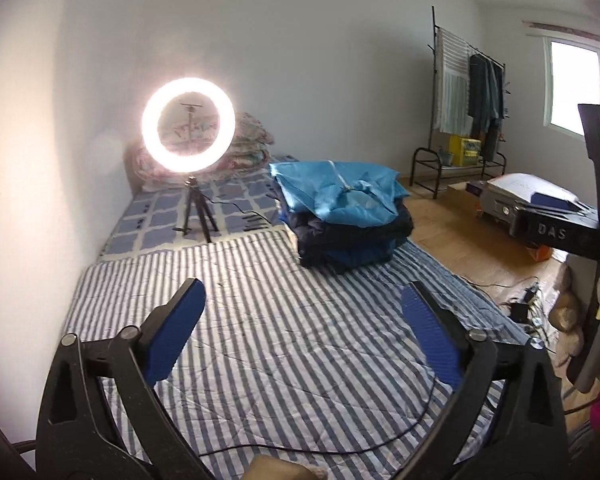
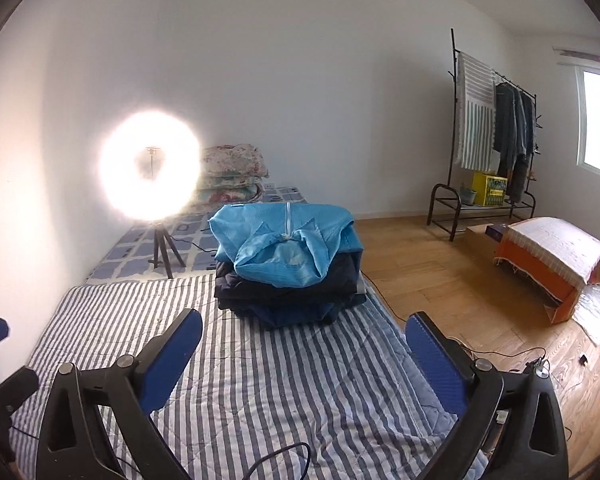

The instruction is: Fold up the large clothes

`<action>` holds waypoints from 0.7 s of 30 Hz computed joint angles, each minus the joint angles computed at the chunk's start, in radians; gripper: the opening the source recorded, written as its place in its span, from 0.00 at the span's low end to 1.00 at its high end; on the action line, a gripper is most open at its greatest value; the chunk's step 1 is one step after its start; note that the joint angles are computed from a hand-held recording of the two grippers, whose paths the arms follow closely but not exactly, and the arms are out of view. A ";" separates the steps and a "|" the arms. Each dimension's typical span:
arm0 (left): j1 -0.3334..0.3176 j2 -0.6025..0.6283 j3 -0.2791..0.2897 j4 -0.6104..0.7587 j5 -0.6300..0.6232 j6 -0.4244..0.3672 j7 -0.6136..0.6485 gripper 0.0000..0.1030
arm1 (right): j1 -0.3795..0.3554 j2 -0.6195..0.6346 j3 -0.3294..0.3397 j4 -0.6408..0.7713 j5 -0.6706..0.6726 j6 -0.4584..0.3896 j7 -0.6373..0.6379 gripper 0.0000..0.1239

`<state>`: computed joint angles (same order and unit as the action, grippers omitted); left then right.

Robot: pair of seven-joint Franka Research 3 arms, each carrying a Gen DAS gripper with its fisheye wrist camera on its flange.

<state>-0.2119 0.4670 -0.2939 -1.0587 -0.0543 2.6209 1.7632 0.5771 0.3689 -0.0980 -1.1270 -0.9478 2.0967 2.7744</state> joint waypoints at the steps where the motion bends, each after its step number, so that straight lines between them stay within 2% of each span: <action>1: -0.010 -0.002 0.012 -0.004 0.016 0.004 -0.017 0.98 | -0.004 -0.006 0.003 -0.014 0.008 0.015 0.006 0.83; 5: -0.023 -0.005 0.027 -0.014 0.052 -0.003 -0.046 0.99 | 0.012 -0.005 -0.003 -0.029 -0.038 -0.008 0.015 0.83; 7: -0.050 -0.001 0.058 -0.006 0.106 -0.025 -0.092 1.00 | 0.016 -0.005 -0.002 -0.036 -0.055 -0.014 0.013 0.83; 9: -0.056 -0.004 0.068 -0.018 0.135 -0.010 -0.115 1.00 | 0.011 -0.013 0.002 -0.053 -0.055 -0.005 0.020 0.83; 14: -0.038 -0.029 0.051 -0.076 0.148 0.047 -0.110 1.00 | 0.002 -0.023 0.009 -0.080 -0.063 -0.003 0.059 0.83; 21: -0.026 -0.020 0.038 -0.064 0.137 0.033 -0.098 1.00 | -0.002 0.020 0.008 -0.039 -0.041 -0.024 0.023 0.83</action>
